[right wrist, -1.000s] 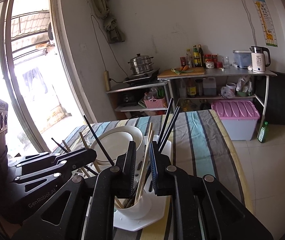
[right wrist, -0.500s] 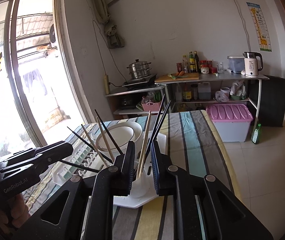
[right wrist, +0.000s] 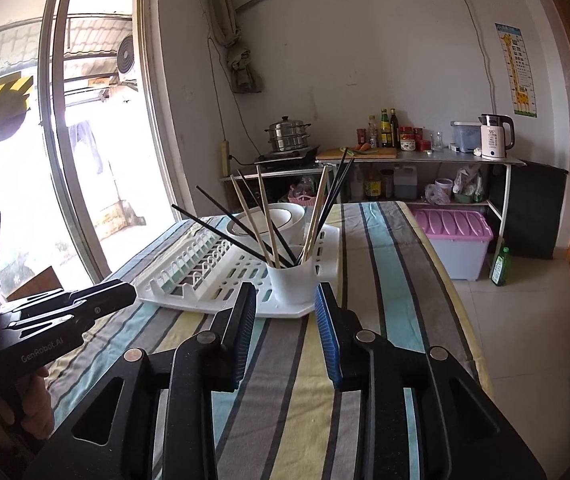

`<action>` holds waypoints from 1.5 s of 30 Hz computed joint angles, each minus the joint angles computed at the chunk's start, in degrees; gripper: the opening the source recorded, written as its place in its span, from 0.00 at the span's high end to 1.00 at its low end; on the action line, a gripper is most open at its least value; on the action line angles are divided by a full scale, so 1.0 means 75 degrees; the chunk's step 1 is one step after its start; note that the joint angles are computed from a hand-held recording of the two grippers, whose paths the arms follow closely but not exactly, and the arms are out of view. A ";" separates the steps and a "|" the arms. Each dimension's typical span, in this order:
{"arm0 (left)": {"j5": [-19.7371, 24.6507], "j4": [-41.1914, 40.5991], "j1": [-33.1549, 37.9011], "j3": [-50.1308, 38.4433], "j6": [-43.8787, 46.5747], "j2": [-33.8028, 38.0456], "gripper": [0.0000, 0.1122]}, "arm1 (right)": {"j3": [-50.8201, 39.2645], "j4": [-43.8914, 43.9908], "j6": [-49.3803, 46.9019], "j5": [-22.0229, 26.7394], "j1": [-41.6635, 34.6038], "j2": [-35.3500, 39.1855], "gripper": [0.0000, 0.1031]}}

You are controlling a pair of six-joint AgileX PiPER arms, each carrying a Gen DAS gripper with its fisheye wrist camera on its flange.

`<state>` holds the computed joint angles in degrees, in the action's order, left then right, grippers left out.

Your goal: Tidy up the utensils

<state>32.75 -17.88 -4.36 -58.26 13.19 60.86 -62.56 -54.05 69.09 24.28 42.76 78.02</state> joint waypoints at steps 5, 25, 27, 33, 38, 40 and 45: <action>-0.0020 0.0506 -0.0087 0.0851 -0.0456 -0.0969 0.77 | 0.0642 -0.0903 0.1095 0.0661 0.0839 -0.0375 0.69; 0.0793 -0.1146 0.1870 0.2551 0.1308 -0.3064 0.73 | 0.1841 -0.2284 0.3268 0.3382 0.3378 -0.1000 0.69; 0.0827 -0.1309 0.1973 0.2615 0.1464 -0.3118 0.73 | 0.1847 -0.2283 0.3279 0.3385 0.3388 -0.0977 0.69; 0.0444 0.0173 0.0852 0.2676 -0.0116 -0.3162 0.73 | 0.1880 -0.2320 0.3352 0.3295 0.3405 -0.0934 0.69; 0.0282 0.0989 0.0344 0.2690 -0.0967 -0.3159 0.73 | 0.1903 -0.2357 0.3366 0.3305 0.3415 -0.0941 0.69; 0.0262 0.1235 0.0205 0.2688 -0.1221 -0.3154 0.73 | 0.1911 -0.2355 0.3381 0.3319 0.3425 -0.0945 0.69; 0.0216 0.2271 -0.0404 0.2684 -0.2283 -0.3158 0.73 | 0.1899 -0.2346 0.3352 0.3269 0.3406 -0.0935 0.69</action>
